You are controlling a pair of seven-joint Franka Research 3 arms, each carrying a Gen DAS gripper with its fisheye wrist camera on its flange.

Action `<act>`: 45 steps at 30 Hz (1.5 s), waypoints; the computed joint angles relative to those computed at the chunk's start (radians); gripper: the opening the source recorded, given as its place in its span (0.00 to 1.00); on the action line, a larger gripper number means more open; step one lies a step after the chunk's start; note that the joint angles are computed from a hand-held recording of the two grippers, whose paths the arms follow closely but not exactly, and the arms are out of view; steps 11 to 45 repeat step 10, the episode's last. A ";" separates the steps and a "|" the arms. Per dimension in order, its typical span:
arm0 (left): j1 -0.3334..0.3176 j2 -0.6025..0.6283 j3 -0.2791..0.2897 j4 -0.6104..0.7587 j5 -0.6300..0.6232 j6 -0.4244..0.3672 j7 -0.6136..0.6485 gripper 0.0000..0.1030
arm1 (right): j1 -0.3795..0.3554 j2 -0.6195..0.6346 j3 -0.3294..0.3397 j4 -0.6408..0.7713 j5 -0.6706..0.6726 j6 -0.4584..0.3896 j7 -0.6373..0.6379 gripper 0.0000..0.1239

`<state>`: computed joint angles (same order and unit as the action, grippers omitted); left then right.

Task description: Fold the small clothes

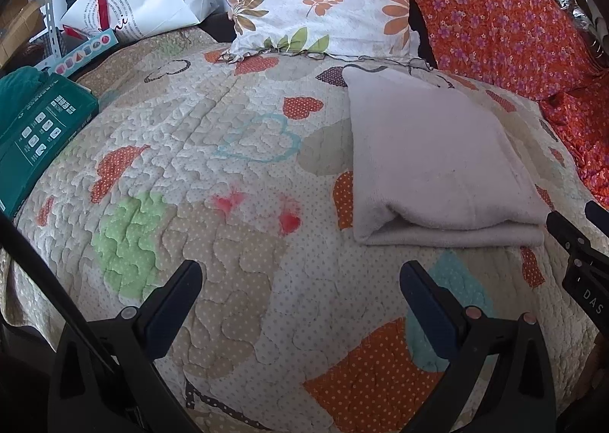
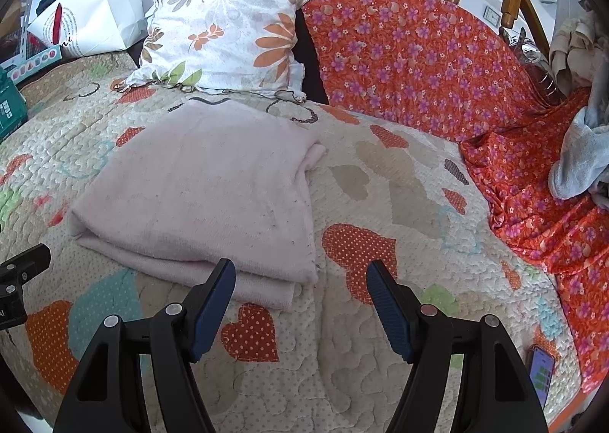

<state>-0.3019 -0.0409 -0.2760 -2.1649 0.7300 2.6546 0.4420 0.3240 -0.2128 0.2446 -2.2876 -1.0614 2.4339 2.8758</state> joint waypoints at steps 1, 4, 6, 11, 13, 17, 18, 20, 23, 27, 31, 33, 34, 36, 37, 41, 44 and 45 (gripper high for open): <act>0.000 0.000 0.000 0.000 -0.002 0.000 0.002 1.00 | 0.000 -0.001 -0.001 -0.001 -0.001 0.002 0.001 0.61; 0.000 0.003 0.002 -0.001 -0.014 0.003 0.010 1.00 | -0.001 0.000 -0.002 -0.001 0.002 0.010 0.001 0.61; 0.001 0.004 0.005 -0.005 -0.041 0.020 0.031 1.00 | -0.001 0.002 -0.004 0.000 0.008 0.021 0.000 0.61; 0.000 0.009 0.005 -0.004 -0.055 0.026 0.048 1.00 | -0.003 0.006 -0.009 0.000 0.025 0.047 -0.005 0.61; 0.000 0.009 0.005 -0.004 -0.055 0.026 0.048 1.00 | -0.003 0.006 -0.009 0.000 0.025 0.047 -0.005 0.61; 0.000 0.009 0.005 -0.004 -0.055 0.026 0.048 1.00 | -0.003 0.006 -0.009 0.000 0.025 0.047 -0.005 0.61; 0.000 0.009 0.005 -0.004 -0.055 0.026 0.048 1.00 | -0.003 0.006 -0.009 0.000 0.025 0.047 -0.005 0.61; 0.000 0.009 0.005 -0.004 -0.055 0.026 0.048 1.00 | -0.003 0.006 -0.009 0.000 0.025 0.047 -0.005 0.61; 0.000 0.009 0.005 -0.004 -0.055 0.026 0.048 1.00 | -0.003 0.006 -0.009 0.000 0.025 0.047 -0.005 0.61; 0.000 0.009 0.005 -0.004 -0.055 0.026 0.048 1.00 | -0.003 0.006 -0.009 0.000 0.025 0.047 -0.005 0.61; 0.000 0.009 0.005 -0.004 -0.055 0.026 0.048 1.00 | -0.003 0.006 -0.009 0.000 0.025 0.047 -0.005 0.61; 0.000 0.009 0.005 -0.004 -0.055 0.026 0.048 1.00 | -0.003 0.006 -0.009 0.000 0.025 0.047 -0.005 0.61; 0.000 0.009 0.005 -0.004 -0.055 0.026 0.048 1.00 | -0.003 0.006 -0.009 0.000 0.025 0.047 -0.005 0.61; 0.000 0.009 0.005 -0.004 -0.055 0.026 0.048 1.00 | -0.003 0.006 -0.009 0.000 0.025 0.047 -0.005 0.61; 0.000 0.009 0.005 -0.004 -0.055 0.026 0.048 1.00 | -0.003 0.006 -0.009 0.000 0.025 0.047 -0.005 0.61; 0.000 0.009 0.005 -0.004 -0.055 0.026 0.048 1.00 | -0.003 0.006 -0.009 0.000 0.025 0.047 -0.005 0.61; 0.000 0.009 0.005 -0.004 -0.055 0.026 0.048 1.00 | -0.003 0.006 -0.009 0.000 0.025 0.047 -0.005 0.61; 0.000 0.009 0.005 -0.004 -0.055 0.026 0.048 1.00 | -0.003 0.006 -0.009 0.000 0.025 0.047 -0.005 0.61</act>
